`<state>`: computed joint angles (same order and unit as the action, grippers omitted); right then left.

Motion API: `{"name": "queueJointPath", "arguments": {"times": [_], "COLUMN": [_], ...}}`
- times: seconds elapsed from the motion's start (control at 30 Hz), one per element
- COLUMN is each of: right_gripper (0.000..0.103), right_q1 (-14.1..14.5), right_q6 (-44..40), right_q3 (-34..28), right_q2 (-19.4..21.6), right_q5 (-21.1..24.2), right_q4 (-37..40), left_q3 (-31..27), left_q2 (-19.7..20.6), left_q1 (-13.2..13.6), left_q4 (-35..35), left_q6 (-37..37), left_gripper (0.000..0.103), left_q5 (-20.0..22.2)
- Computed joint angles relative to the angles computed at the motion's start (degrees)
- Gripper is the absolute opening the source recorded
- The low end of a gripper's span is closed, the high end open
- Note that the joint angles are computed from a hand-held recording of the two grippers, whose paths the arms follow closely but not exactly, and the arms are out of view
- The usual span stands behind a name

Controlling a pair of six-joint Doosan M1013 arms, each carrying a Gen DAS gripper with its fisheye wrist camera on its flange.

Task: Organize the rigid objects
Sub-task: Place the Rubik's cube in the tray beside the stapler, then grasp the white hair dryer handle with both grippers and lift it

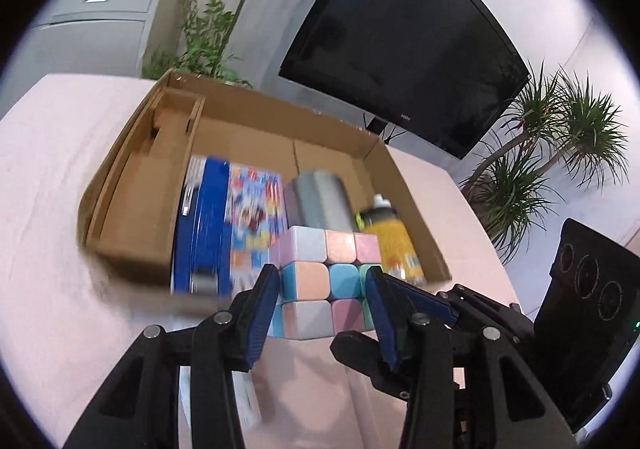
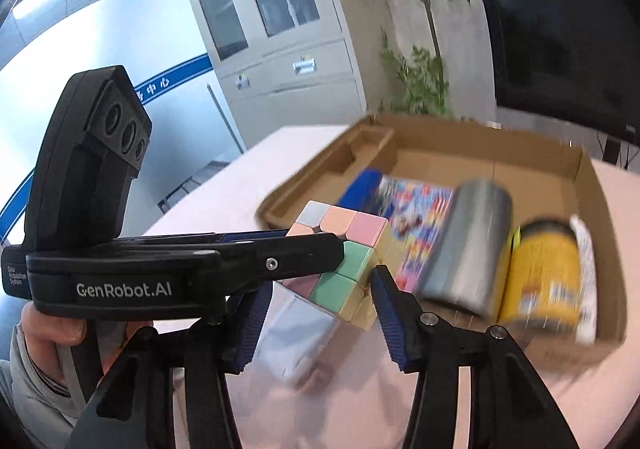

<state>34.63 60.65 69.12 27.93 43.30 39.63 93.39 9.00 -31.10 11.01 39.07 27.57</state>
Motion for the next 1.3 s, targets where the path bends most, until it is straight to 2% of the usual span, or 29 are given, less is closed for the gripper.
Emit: {"name": "queueJointPath", "arguments": {"times": [0.07, 0.17, 0.27, 0.43, 0.67, 0.73, 0.77, 0.8, 0.87, 0.9, 0.97, 1.03, 1.07, 1.1, 1.17, 1.3], "right_gripper": [0.050, 0.050, 0.050, 0.051, 0.056, 0.071, 0.075, 0.079, 0.084, 0.086, 0.086, 0.086, 0.086, 0.086, 0.086, 0.086], "right_q1": [-0.15, -0.77, -0.70, -0.85, -0.61, -0.33, -0.09, 0.02, 0.07, 0.05, 0.34, 0.98, 1.27, 1.50, 2.35, 4.71], "right_q6": [1.19, 3.10, 6.34, 8.75, 11.04, 11.60, 11.95, 11.86, 11.73, 11.24, 8.10, 5.79, 4.30, 2.83, -1.59, -12.38], "right_q3": [-2.68, -6.63, -9.10, -9.89, -10.62, -9.28, -7.89, -6.44, -2.33, -0.73, 2.76, 6.14, 7.56, 8.62, 10.96, 13.33], "right_q2": [1.72, 4.79, 7.02, 8.63, 8.93, 7.67, 6.49, 5.33, 2.50, 1.51, -0.43, -2.16, -2.79, -3.24, -4.22, -5.31], "right_q5": [0.43, 3.44, 5.32, 8.82, 10.67, 9.37, 7.75, 6.22, 2.92, 2.64, 3.63, 4.16, 4.91, 5.74, 7.92, 13.93], "right_q4": [-0.82, -0.74, -3.95, -4.69, -5.95, -7.55, -8.95, -9.88, -10.03, -9.16, -6.58, -4.60, -2.97, -1.37, 2.44, 7.21], "left_q3": [-1.98, -3.89, -4.90, -5.45, -5.17, -3.82, -3.10, -2.55, 0.28, 1.36, 4.09, 5.78, 6.63, 7.49, 10.38, 17.17], "left_q2": [1.71, 3.92, 5.66, 6.58, 5.75, 4.12, 2.87, 1.95, -1.59, -2.91, -6.43, -8.91, -10.03, -10.97, -13.53, -17.36], "left_q1": [1.42, 3.04, 4.30, 4.00, 4.08, 3.07, 1.88, 0.90, -2.02, -2.99, -5.70, -8.45, -10.01, -10.87, -12.67, -13.87], "left_q4": [-4.32, -9.96, -16.41, -16.76, -18.12, -12.80, -6.55, -2.00, 10.22, 13.68, 21.16, 26.27, 28.34, 29.16, 29.08, 24.89], "left_q6": [4.60, 10.36, 15.06, 15.20, 16.11, 12.42, 7.38, 3.59, -6.74, -9.95, -16.82, -21.63, -24.27, -26.07, -31.44, -40.35], "left_gripper": [0.044, 0.043, 0.043, 0.043, 0.043, 0.045, 0.049, 0.057, 0.071, 0.076, 0.079, 0.079, 0.079, 0.079, 0.080, 0.079], "left_q5": [1.52, 3.54, 6.25, 9.30, 9.91, 9.01, 9.95, 10.93, 12.35, 12.91, 15.59, 21.15, 24.77, 26.66, 28.57, 23.78]}}
